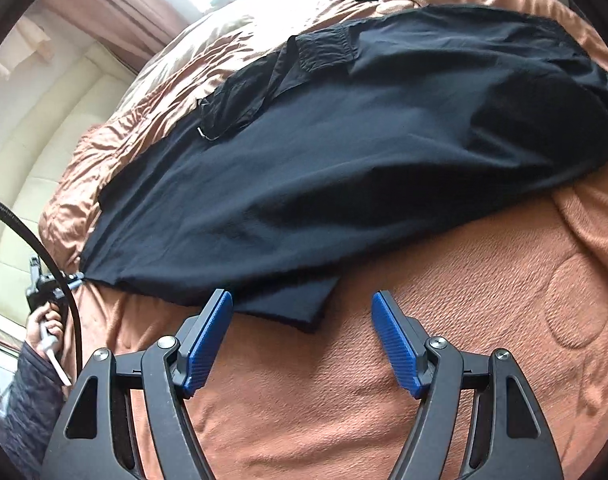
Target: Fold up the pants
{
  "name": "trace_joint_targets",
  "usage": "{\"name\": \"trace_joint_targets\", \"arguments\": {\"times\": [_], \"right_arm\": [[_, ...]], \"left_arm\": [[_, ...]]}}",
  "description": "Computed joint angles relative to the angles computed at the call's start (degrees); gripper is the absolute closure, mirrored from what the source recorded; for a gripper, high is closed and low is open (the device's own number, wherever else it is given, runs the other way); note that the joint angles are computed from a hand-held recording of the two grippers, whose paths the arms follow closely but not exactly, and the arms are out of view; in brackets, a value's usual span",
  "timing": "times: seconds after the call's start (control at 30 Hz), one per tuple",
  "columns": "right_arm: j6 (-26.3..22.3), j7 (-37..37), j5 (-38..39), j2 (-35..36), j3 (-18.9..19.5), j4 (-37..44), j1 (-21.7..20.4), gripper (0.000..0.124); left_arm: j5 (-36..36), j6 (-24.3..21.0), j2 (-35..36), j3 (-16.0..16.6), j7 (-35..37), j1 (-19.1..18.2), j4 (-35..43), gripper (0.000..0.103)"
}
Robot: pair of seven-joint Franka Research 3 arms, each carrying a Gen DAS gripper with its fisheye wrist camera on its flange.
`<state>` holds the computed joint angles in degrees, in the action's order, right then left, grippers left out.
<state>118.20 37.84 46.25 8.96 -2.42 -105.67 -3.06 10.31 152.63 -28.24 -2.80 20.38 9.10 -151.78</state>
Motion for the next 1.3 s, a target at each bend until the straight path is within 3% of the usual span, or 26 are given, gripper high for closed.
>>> {"name": "trace_joint_targets", "arguments": {"times": [0.07, 0.33, 0.5, 0.57, 0.67, 0.73, 0.83, 0.87, 0.9, 1.0, 1.3], "right_arm": [[-0.85, 0.41, 0.84, 0.63, -0.04, 0.51, -0.32, 0.053], [-5.64, 2.97, 7.09, 4.26, 0.19, 3.05, -2.76, 0.053], [-9.01, 6.02, 11.28, 7.25, 0.67, 5.05, -4.79, 0.053], [-10.43, 6.35, 12.13, 8.03, 0.99, 5.63, -5.37, 0.053], [-13.40, 7.12, 13.37, 9.61, 1.60, 6.66, -6.10, 0.053], [-12.96, 6.90, 13.30, 10.01, 1.97, 6.87, -5.76, 0.059], [-11.65, 7.93, 12.52, 11.51, 2.43, 8.36, -4.98, 0.086], [-11.52, 8.73, 12.29, 12.28, 2.59, 9.14, -4.84, 0.105], [-11.89, 9.86, 12.33, 13.05, 2.73, 9.90, -4.99, 0.115], [-11.86, 10.31, 13.60, 13.01, 3.18, 9.64, -5.78, 0.121], [-13.76, 8.11, 13.04, 9.37, 2.39, 8.38, -6.11, 0.123]], "left_arm": [[-2.15, 3.71, -1.19, 0.99, -0.94, -0.66, -2.44, 0.057], [-2.14, 10.03, 0.02, 0.10, -2.77, 1.04, -3.85, 0.057], [-0.89, 18.83, 0.75, -1.07, -5.70, 3.67, -5.96, 0.057], [-1.42, 20.81, 1.16, -0.42, -5.58, 3.04, -6.57, 0.057], [-0.98, 20.34, 1.56, -1.50, -5.81, 3.86, -6.21, 0.057], [-1.03, 19.94, 1.99, -1.03, -5.46, 3.58, -5.70, 0.057], [-0.18, 17.56, 2.16, -2.06, -6.37, 5.03, -4.63, 0.073], [-0.20, 17.54, 1.86, -1.89, -6.74, 5.02, -4.81, 0.081], [-0.29, 18.39, 1.38, -1.66, -7.07, 4.91, -5.29, 0.087], [0.75, 17.16, -0.07, -2.54, -7.43, 5.44, -5.20, 0.088], [2.91, 14.16, -5.98, -4.33, -10.09, 5.20, -6.02, 0.090]]}}
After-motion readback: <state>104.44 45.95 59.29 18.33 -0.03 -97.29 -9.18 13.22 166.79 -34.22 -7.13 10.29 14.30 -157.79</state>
